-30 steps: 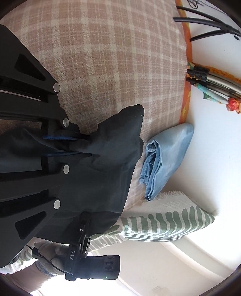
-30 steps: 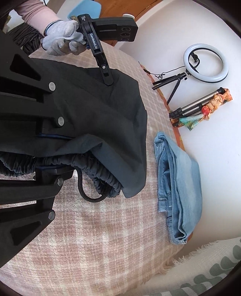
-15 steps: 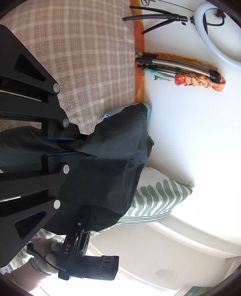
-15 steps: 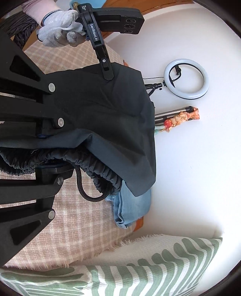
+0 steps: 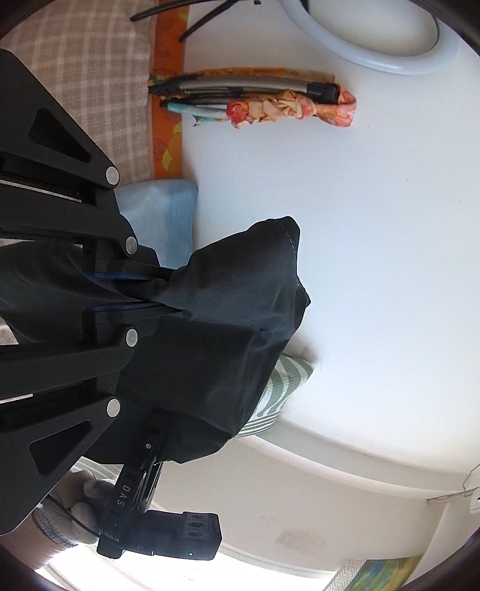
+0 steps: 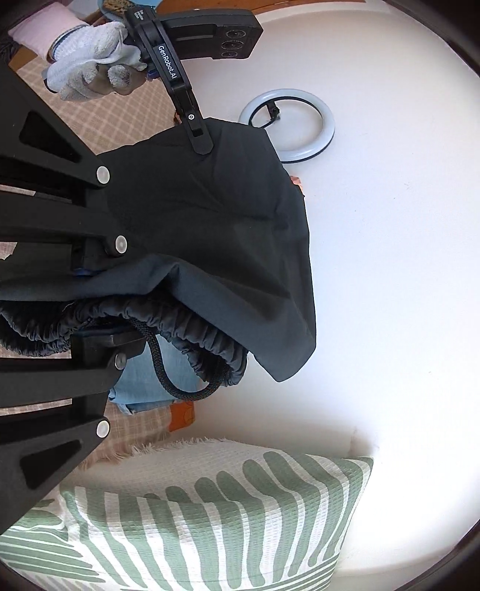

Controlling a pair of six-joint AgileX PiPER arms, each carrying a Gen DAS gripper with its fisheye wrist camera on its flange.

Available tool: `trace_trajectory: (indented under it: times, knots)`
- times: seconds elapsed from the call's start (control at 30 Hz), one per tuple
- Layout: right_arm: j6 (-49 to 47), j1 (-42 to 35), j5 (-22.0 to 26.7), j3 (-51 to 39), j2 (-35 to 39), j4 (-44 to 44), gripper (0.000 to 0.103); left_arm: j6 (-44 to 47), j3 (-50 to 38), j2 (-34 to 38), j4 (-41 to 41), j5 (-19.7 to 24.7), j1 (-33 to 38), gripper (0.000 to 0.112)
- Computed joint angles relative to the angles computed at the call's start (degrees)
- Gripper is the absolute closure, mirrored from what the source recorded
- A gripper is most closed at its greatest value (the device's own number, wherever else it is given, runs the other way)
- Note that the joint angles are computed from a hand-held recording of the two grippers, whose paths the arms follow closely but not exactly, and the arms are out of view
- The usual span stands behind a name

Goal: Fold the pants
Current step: 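Lift the folded trousers with both tools and carry them toward the blue jeans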

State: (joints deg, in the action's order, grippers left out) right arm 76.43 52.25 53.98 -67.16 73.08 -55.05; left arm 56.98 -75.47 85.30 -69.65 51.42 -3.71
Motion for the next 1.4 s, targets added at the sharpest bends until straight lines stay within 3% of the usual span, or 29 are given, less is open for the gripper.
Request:
trace_trajectory:
  times: [0.23,0.4,0.53,0.67,0.83,0.9,1.0,1.03,1.1,1.23,1.4]
  knots:
    - [-20.27,-20.07,-14.79,-7.09,5.74,15.76,0.086,-5.94,-15.28,12.34,5.29,-4.9,-5.41,0.105]
    - [-40.4,-32.89,-24.06,-9.82,13.23,35.67,0.086,-8.66,-22.5,20.83,8.85,-7.46,-8.04,0.105]
    - [-54.65,-39.34,-27.71,-12.64,20.98,49.62,0.086,-10.33,-27.22,27.39,12.56,-10.18,-10.15,0.105]
    - [-63.63,-42.28,-28.72,-16.74,29.1,56.82,0.086,-13.97,-33.36,34.78,17.13,-12.11,-11.59,0.105]
    - [-66.77,-44.26,-29.66,-20.01,35.73,59.07,0.084,-19.99,-40.41,42.2,24.6,-14.22,-13.17,0.105]
    - [-65.64,-44.7,-29.14,-21.57,37.93,57.46,0.082,-24.55,-45.54,45.79,29.33,-12.96,-13.52,0.105]
    - [-59.71,-44.42,-25.32,-24.65,40.76,50.13,0.07,-28.9,-49.02,48.17,35.08,-12.45,-14.45,0.105]
    - [-56.68,-44.35,-24.27,-25.37,41.31,47.47,0.061,-29.22,-48.01,47.71,36.63,-13.6,-14.83,0.104]
    - [-49.86,-44.3,-23.31,-25.47,41.42,42.59,0.058,-30.8,-45.81,46.62,39.71,-16.03,-15.54,0.1]
    - [-41.38,-43.13,-23.47,-22.79,39.46,34.45,0.057,-32.57,-41.64,44.29,42.17,-18.98,-15.79,0.1]
    - [-33.84,-40.31,-21.55,-19.5,35.65,25.61,0.057,-27.98,-37.03,41.5,38.44,-18.51,-14.12,0.1]
